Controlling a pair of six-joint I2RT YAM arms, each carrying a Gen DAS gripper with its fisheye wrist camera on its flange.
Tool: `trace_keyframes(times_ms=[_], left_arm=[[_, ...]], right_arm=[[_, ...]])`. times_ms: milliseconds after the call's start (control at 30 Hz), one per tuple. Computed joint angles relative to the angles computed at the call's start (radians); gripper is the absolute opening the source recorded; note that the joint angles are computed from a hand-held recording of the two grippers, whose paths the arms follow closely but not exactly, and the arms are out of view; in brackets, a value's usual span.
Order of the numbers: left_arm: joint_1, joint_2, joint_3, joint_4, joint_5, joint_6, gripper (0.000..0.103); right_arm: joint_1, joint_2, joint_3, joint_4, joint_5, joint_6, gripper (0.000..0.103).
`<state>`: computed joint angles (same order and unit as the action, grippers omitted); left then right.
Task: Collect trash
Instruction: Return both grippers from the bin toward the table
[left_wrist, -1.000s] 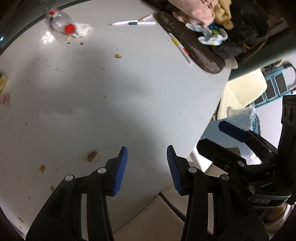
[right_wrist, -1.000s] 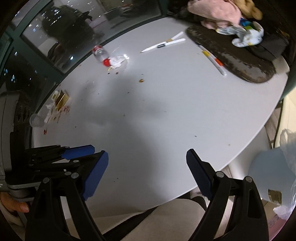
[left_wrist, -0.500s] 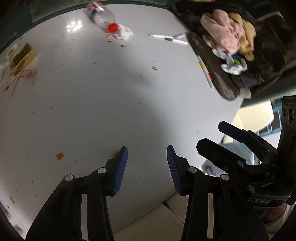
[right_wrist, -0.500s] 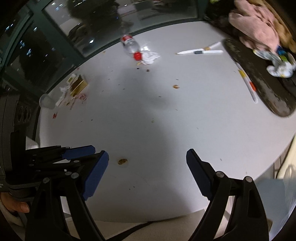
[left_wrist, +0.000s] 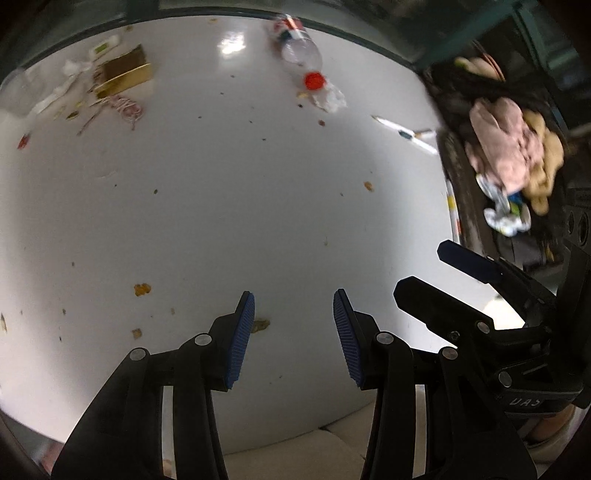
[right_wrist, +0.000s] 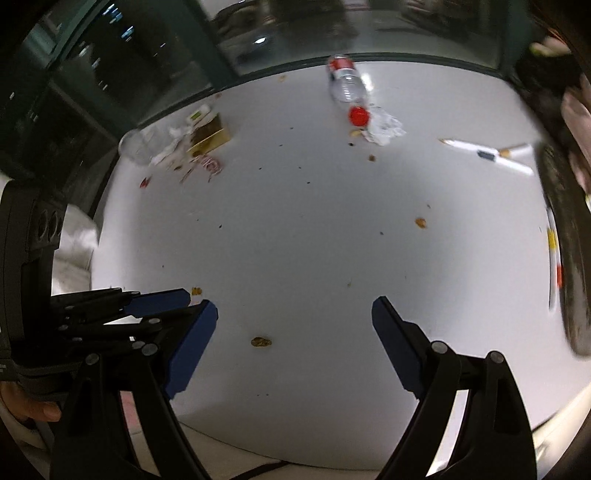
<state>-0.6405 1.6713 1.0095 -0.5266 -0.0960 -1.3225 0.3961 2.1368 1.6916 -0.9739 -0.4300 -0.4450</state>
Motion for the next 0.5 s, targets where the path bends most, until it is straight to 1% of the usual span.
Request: trace_keyframes(times_ms=[100,200,300,333,367,500], left_arm=[[-0.005,0.036,0.041,-0.026,-0.036,-0.083,0.053],[-0.008,0.073,0.081,-0.044,-0.06,-0.134,0.059],[-0.011,0.119,0.142,-0.095,-0.094,-0.183,0.06],[-0.012,0.13,0.159,-0.111,-0.102,-0.204,0.06],[-0.011,0.133,0.164,-0.115,-0.102,-0.214,0.06],[0.005,0.144,0.188,-0.156,-0.101,-0.228,0.064]], right_arm=[[-0.01,0.087,0.139,-0.091,-0.019,-0.084,0.083],[-0.019,0.158,0.255,-0.164,-0.031,-0.153,0.083],[-0.03,0.246,0.39,-0.247,-0.047,-0.209,0.083],[-0.031,0.263,0.416,-0.262,-0.049,-0.217,0.083],[-0.031,0.291,0.46,-0.288,-0.051,-0.228,0.083],[-0.029,0.353,0.562,-0.35,-0.066,-0.245,0.083]])
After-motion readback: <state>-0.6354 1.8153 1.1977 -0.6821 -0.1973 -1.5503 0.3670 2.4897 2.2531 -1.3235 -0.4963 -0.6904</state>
